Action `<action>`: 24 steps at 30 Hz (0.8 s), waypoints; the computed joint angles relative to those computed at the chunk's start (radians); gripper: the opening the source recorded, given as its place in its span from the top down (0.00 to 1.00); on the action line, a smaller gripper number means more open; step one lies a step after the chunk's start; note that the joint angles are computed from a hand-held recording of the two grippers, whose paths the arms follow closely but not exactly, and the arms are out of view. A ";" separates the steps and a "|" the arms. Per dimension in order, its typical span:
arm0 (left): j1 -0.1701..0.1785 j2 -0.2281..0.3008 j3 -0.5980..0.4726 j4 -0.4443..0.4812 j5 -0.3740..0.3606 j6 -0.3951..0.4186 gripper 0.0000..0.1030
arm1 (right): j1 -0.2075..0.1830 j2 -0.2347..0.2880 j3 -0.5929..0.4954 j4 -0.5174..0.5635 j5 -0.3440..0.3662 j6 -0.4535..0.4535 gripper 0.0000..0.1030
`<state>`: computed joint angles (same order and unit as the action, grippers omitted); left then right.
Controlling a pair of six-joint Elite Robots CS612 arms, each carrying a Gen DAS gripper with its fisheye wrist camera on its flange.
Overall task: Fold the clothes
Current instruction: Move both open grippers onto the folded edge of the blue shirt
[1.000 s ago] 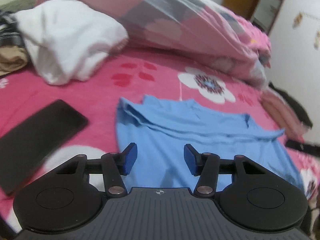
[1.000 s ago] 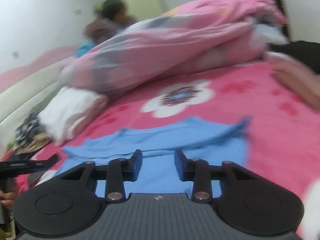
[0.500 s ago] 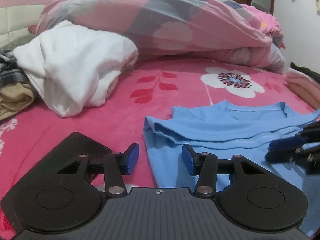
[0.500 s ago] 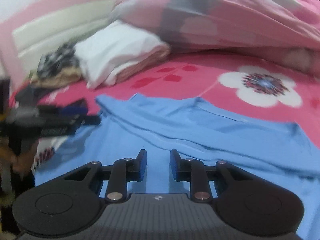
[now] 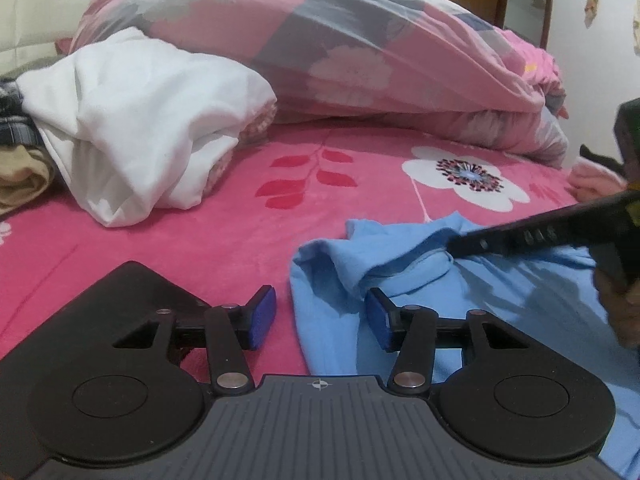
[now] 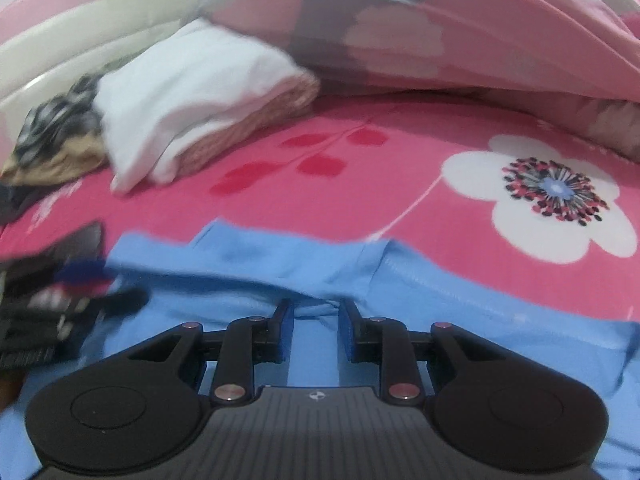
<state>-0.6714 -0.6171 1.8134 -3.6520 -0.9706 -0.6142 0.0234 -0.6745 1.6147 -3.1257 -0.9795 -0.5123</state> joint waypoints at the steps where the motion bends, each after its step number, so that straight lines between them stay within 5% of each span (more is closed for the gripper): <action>1: 0.002 0.000 0.000 -0.004 -0.005 -0.005 0.51 | -0.001 0.008 -0.013 -0.005 0.007 0.038 0.74; 9: 0.014 -0.004 -0.017 0.012 0.008 -0.060 0.51 | -0.024 0.053 -0.090 0.001 0.067 0.354 0.73; 16: 0.038 0.002 -0.074 0.111 0.045 -0.138 0.51 | -0.100 -0.005 0.026 -0.161 0.194 0.426 0.72; 20: 0.046 0.003 -0.093 0.184 0.070 -0.222 0.51 | -0.158 -0.050 0.113 -0.254 0.184 0.439 0.72; 24: 0.046 0.009 -0.097 0.169 0.067 -0.224 0.51 | -0.209 -0.077 0.162 -0.318 0.092 0.476 0.71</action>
